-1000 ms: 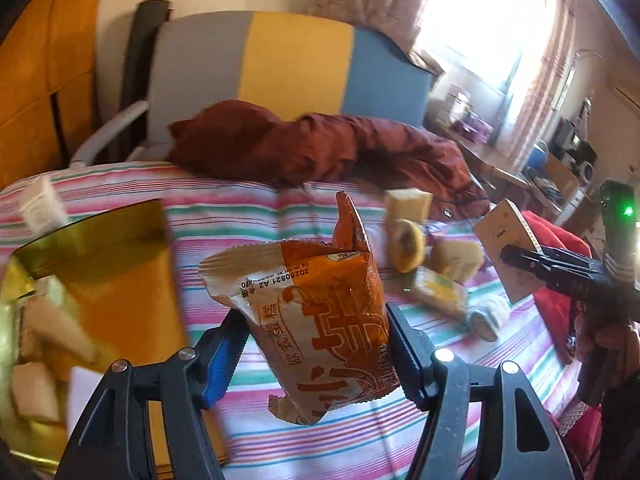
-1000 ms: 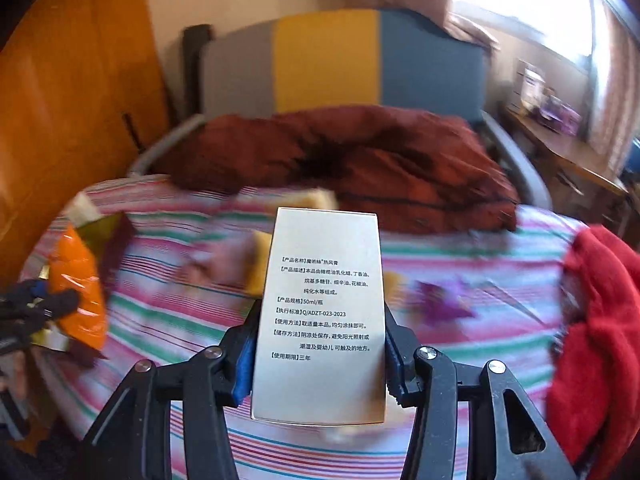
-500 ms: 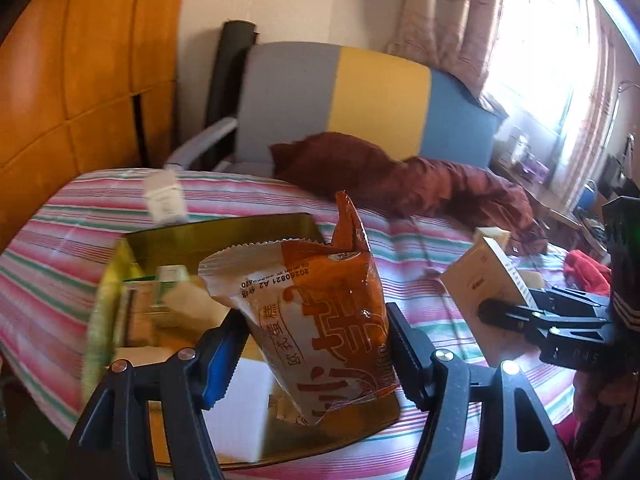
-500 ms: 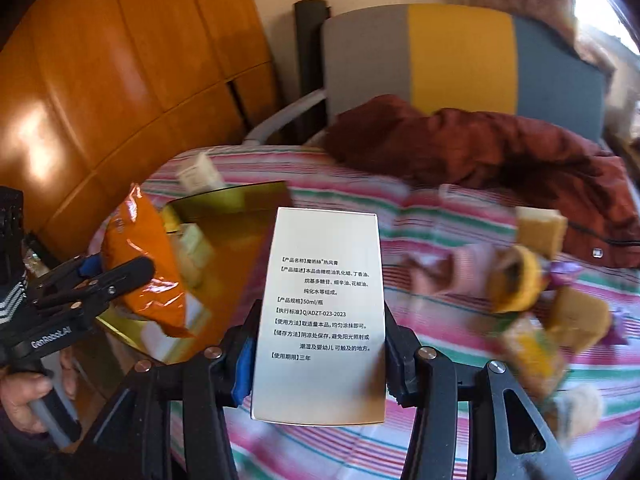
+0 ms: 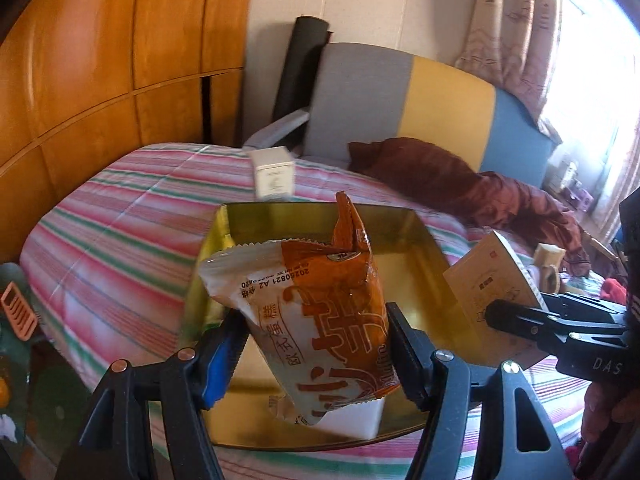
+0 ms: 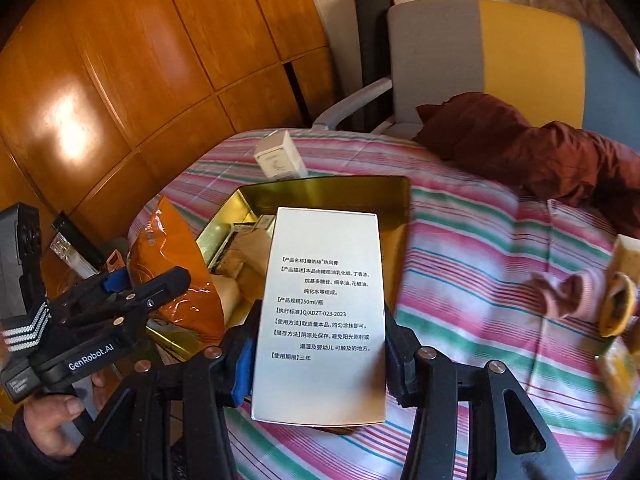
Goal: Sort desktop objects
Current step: 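Carry the orange bag into the gold tray left while right carries the white box there, then release both items in the tray and move both grippers back to the pile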
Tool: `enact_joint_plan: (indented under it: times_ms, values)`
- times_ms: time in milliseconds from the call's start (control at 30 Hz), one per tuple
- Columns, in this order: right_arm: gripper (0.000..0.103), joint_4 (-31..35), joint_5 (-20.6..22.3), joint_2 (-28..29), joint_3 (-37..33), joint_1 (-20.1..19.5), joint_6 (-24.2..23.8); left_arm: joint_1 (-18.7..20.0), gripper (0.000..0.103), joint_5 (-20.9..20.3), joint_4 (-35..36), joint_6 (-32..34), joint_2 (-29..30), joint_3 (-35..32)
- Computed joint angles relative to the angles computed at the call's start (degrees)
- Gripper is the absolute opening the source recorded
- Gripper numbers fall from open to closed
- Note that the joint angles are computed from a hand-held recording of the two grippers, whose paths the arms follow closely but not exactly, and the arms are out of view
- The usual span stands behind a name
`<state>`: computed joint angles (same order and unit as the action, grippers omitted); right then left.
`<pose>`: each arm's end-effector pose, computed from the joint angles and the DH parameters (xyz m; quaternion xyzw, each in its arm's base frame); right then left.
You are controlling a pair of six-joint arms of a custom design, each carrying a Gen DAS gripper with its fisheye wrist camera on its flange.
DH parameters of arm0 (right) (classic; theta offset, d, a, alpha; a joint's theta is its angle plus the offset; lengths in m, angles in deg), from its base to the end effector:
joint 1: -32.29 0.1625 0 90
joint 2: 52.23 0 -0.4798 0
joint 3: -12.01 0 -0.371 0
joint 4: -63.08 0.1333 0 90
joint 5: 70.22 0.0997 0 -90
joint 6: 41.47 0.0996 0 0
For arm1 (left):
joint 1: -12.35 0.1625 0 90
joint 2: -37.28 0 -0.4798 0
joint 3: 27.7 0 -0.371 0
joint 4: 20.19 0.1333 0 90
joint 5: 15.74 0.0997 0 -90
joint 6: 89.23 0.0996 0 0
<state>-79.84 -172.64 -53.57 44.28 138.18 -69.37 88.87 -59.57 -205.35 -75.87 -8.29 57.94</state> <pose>0.3613 -0.8607 -0.0698 0.3448 -0.9132 0.1775 0.1254 0.0285 -0.7610 0.3086 0.0129 0.8355 -0.4258 0.3472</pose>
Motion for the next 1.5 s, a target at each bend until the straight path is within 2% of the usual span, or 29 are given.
enact_joint_plan:
  times_ms: [100, 233, 300, 467, 633, 767, 900, 967, 1200, 1300, 1500]
  values:
    - [0.052, 2.73, -0.2, 2.29, -4.03, 0.23, 1.84, 0.52, 0.07, 1.83, 0.17, 0.75, 0.12, -0.22]
    - [0.055, 5.33, -1.23, 5.34, -9.25, 0.55, 3.74, 0.95, 0.082, 2.28, -0.8, 1.59, 0.71, -0.8]
    - [0.058, 6.21, -1.93, 6.34, -10.88, 0.68, 4.16, 0.88, 0.082, 2.84, -1.28, 2.46, 0.97, -0.93]
    - [0.061, 6.39, -3.52, 6.88, -10.87, 0.93, 3.72, 1.03, 0.084, 2.18, -1.06, 2.06, 1.11, -0.99]
    - [0.067, 2.96, -4.98, 5.45, -6.62, 1.24, 2.93, 1.11, 0.084, 3.13, -1.17, 1.36, 1.25, -0.74]
    - [0.08, -1.89, -5.59, 3.16, -1.32, 1.39, 3.1, 1.35, 0.084, 3.02, -1.48, 0.06, 0.71, 0.1]
    - [0.085, -5.74, -7.82, 2.4, 1.09, 1.87, 1.66, 1.4, 0.084, 2.72, -2.62, -0.95, 0.13, 0.91]
    - [0.093, -8.39, -8.45, 1.9, 2.82, 2.07, 0.63, 1.4, 0.084, 2.83, -2.63, -1.19, -0.01, 1.0]
    - [0.097, -16.2, -12.39, 1.71, 5.74, 2.87, -3.97, 1.57, 0.084, 0.13, -4.39, -1.52, -1.15, 2.42]
    - [0.098, -18.31, -13.11, 1.48, 6.68, 3.08, -5.08, 1.64, 0.084, -1.98, -5.07, -1.86, -1.91, 3.05]
    - [0.099, -22.49, -14.15, 0.72, 8.86, 3.27, -6.77, 1.49, 0.084, -3.07, -4.16, -3.32, -2.61, 3.56]
